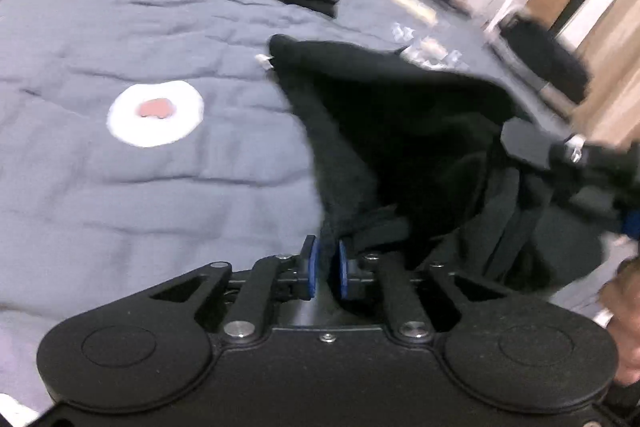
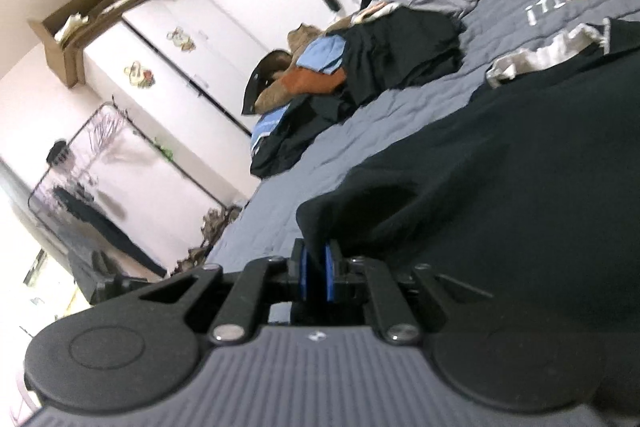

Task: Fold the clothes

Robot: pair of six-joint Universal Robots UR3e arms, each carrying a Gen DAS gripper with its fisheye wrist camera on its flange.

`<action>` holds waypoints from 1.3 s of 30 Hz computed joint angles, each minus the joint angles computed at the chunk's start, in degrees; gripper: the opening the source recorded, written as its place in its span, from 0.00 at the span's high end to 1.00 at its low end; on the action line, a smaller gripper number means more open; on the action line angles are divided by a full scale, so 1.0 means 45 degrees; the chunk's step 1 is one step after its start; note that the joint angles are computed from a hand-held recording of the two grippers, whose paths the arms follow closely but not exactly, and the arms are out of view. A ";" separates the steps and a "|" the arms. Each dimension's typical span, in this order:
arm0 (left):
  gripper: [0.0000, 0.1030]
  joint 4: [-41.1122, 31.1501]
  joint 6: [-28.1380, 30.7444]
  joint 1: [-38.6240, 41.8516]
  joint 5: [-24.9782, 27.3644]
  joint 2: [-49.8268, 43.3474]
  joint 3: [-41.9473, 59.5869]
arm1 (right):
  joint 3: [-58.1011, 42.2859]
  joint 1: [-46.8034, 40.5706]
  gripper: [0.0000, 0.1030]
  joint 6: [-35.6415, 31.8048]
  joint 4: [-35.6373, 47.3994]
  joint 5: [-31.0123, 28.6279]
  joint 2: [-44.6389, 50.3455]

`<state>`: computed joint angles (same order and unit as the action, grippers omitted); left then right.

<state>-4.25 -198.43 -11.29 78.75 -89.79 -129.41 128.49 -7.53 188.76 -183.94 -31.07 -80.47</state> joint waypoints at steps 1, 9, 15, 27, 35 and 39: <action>0.75 -0.0480 0.0112 -0.0024 0.0153 0.0194 0.0083 | -0.0232 0.0220 0.89 -0.0190 0.0213 -0.0092 0.0175; 0.57 -0.0017 0.0940 0.1815 -0.2099 0.2598 -0.1407 | -0.1051 0.0614 0.67 -0.0937 0.1663 -0.0315 0.0373; 0.57 0.0295 0.1215 0.1971 -0.3562 0.1997 -0.1420 | -0.0530 -0.0159 0.59 -0.1752 0.2337 0.0028 -0.1092; 0.94 0.2429 0.0308 0.1020 -0.3935 -0.0586 -0.0976 | -0.0858 0.0076 0.56 -0.3380 0.3944 -0.3442 -0.1272; 0.96 -0.1492 0.0777 0.2703 -0.3531 0.3400 -0.2734 | -0.0337 -0.0127 0.56 -0.3690 0.3257 -0.4014 -0.0537; 0.95 -0.3093 0.1586 0.1608 -0.2681 0.2740 -0.1746 | -0.0279 -0.0198 0.56 -0.3924 0.3340 -0.4112 -0.0507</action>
